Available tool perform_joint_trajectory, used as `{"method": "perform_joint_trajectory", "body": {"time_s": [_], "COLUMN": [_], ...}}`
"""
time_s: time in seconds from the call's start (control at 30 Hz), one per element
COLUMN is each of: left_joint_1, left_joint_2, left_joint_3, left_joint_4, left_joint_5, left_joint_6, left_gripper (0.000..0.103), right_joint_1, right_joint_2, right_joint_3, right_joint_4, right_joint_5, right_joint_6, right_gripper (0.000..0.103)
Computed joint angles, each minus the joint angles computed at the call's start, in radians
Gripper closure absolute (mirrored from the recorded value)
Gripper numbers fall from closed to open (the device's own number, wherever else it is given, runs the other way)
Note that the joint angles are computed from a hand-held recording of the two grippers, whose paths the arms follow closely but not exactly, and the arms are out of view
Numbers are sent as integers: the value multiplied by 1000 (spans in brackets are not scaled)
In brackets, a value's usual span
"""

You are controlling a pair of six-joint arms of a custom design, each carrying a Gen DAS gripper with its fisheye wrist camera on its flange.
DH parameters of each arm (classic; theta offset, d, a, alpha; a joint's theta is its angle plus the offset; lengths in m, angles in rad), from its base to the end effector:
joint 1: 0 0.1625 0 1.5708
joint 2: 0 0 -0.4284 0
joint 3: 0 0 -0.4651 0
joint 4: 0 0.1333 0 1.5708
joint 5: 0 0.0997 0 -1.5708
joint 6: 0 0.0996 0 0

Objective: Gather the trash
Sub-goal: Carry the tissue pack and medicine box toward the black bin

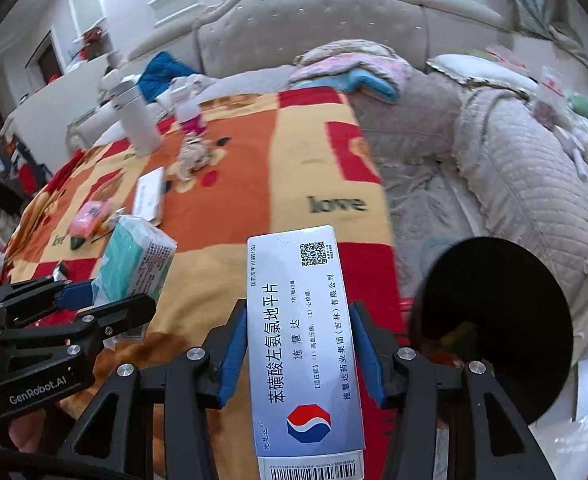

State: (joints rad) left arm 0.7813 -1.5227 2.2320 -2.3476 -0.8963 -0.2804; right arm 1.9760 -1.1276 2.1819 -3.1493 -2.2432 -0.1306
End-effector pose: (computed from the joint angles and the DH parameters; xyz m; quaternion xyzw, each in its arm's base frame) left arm -0.2019 -0.4756 0.2166 0.2267 0.9156 -0.1960 0.2683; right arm 0.2779 -0.4670 0.1275 0.1589 -0.9019 0.2859 0.2822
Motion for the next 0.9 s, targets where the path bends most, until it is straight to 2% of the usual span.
{"method": "perform_joint_trajectory", "body": {"time_s": [0.3, 0.47, 0.9], "left_joint_1": [-25, -28, -41], "left_joint_2": [118, 183, 330], "left_joint_3": [-47, -80, -162], "left_joint_4": [-52, -86, -119], "left_joint_5": [-32, -73, -134], "left_joint_6": [33, 49, 56], "left_gripper": [65, 65, 65], "right_joint_1": [-58, -95, -187], "right_joint_2": [-91, -137, -215], "right_joint_3": [53, 79, 119], "right_joint_4": [-27, -38, -55], "right_joint_5": [-27, -39, -38], "right_joint_6": [23, 36, 49], "right_gripper": [55, 55, 55]}}
